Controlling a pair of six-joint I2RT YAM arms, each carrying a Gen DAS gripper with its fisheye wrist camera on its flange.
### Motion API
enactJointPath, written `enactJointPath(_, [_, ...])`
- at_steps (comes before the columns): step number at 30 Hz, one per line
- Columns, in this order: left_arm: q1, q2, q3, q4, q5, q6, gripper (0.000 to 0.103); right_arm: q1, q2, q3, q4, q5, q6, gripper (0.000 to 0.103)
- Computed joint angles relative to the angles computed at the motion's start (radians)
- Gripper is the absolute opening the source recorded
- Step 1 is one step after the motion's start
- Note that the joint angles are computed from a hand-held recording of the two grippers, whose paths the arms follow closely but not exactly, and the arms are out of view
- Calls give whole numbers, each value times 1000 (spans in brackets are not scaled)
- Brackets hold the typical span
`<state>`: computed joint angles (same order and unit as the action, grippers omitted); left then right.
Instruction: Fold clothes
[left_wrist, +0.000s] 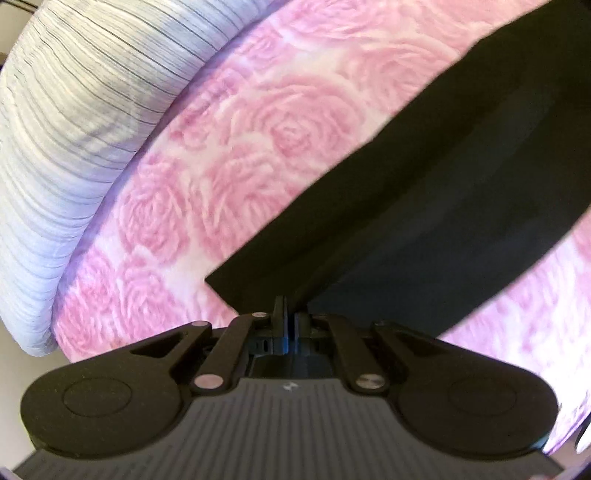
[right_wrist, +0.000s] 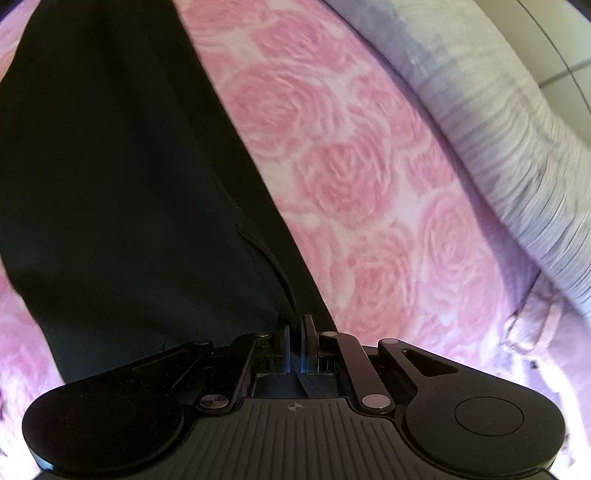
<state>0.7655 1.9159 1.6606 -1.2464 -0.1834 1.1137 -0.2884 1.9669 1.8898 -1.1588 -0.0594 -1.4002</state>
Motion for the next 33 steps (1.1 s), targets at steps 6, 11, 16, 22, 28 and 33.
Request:
enactJointPath(6, [-71,58,-149,238,-109,-94,8,14,119,40,43,2,56,5])
enactJointPath(11, [-85,21,-253,442,-206,-119,33,27,107,-35,221,52,239,54])
enactJointPath(16, [-20,-58,-230,429,-204,-74,34,12,33,-39,218,47,500,57])
enactJointPath(22, [91,-232,-293,378,-153,79,41,57,-172,-209,204,-110,517,57])
enactJointPath(28, [258,-479,-551,439,47,415,45,197,-364,-433,193,-183,673,57])
enactJointPath(33, [436,-671,-923,692,217,929,37,406,-539,-646,231,-159,814,57])
